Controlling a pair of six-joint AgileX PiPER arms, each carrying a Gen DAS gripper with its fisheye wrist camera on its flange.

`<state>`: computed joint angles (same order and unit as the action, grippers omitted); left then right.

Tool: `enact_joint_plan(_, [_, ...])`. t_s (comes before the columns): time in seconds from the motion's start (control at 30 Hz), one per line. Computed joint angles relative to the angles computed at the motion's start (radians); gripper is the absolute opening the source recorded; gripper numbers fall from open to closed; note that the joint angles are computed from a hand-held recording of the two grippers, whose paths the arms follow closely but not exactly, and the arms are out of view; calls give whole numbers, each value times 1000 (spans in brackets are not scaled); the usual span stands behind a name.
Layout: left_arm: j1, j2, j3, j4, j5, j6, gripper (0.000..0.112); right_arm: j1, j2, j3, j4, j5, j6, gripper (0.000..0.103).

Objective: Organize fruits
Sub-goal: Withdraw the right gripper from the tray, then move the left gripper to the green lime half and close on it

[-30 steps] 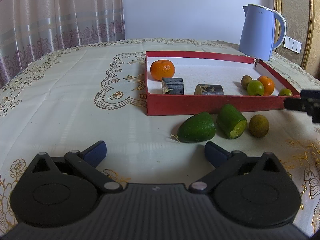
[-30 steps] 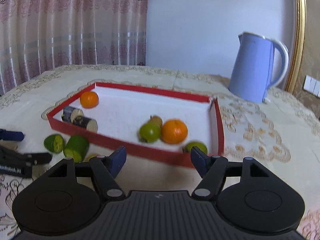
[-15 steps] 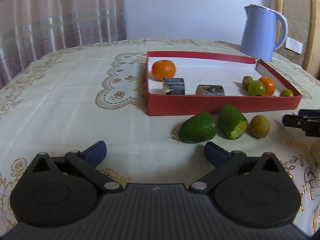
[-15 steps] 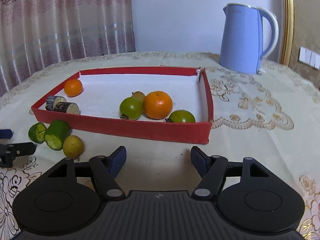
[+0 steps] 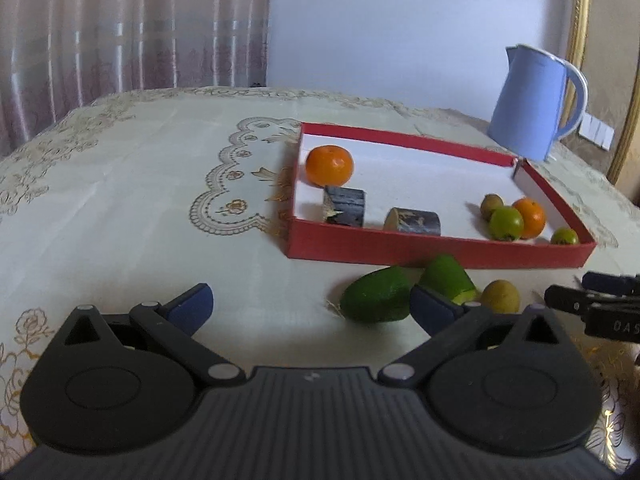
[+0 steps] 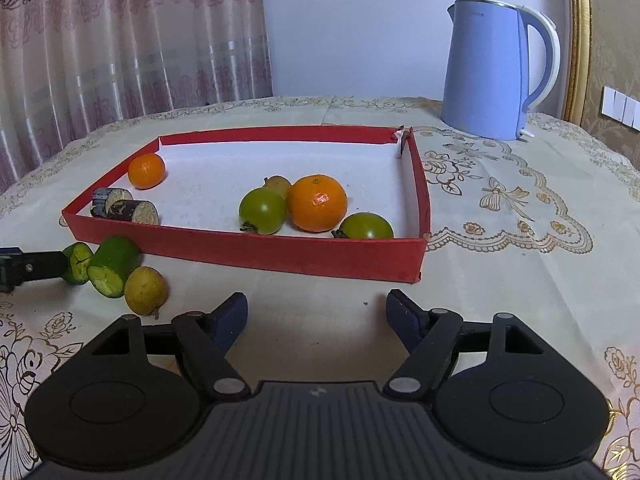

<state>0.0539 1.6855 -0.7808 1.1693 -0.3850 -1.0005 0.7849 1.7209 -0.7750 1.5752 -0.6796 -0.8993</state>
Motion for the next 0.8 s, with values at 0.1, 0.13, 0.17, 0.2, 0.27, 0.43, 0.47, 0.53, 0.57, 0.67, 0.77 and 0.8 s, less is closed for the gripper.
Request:
enact_joint_plan(0.1, [-41, -3, 1, -73, 42, 67, 103, 2, 7, -10, 15, -5, -22, 77])
enact_joint_plan(0.13, [-56, 1, 0, -116, 57, 113, 103, 1, 5, -8, 15, -5, -23, 77])
enact_joint_plan(0.17, [-71, 9, -4, -160, 66, 163, 103, 0, 1, -3, 11, -3, -18, 77])
enact_joint_plan(0.2, [-84, 14, -7, -192, 80, 196, 103, -1, 0, -1, 7, -1, -14, 77])
enact_joint_plan(0.27, [-100, 24, -11, -262, 92, 271, 103, -4, -1, 3, -2, 2, -4, 77])
enact_joint_plan(0.43, [-103, 58, -41, -235, 102, 249, 92, -5, -2, 3, -1, 2, -5, 77])
enact_joint_plan(0.47, [-103, 60, -43, -237, 104, 258, 91, -5, -1, 2, -2, 2, -5, 77])
enact_joint_plan(0.53, [-94, 53, -33, -220, 82, 258, 83, -5, -1, 3, -1, 2, -6, 77])
enact_joint_plan(0.57, [-92, 48, -26, -221, 75, 263, 77, -5, -1, 2, -1, 3, -6, 77])
enact_joint_plan(0.67, [-78, 43, -15, -173, 39, 229, 56, -5, -1, 3, -1, 2, -6, 77])
enact_joint_plan(0.77, [-74, 37, -5, -142, 15, 203, 45, -5, -1, 3, -1, 2, -5, 77])
enact_joint_plan(0.8, [-76, 34, -1, -144, 10, 214, 42, -5, -1, 3, -1, 2, -6, 77])
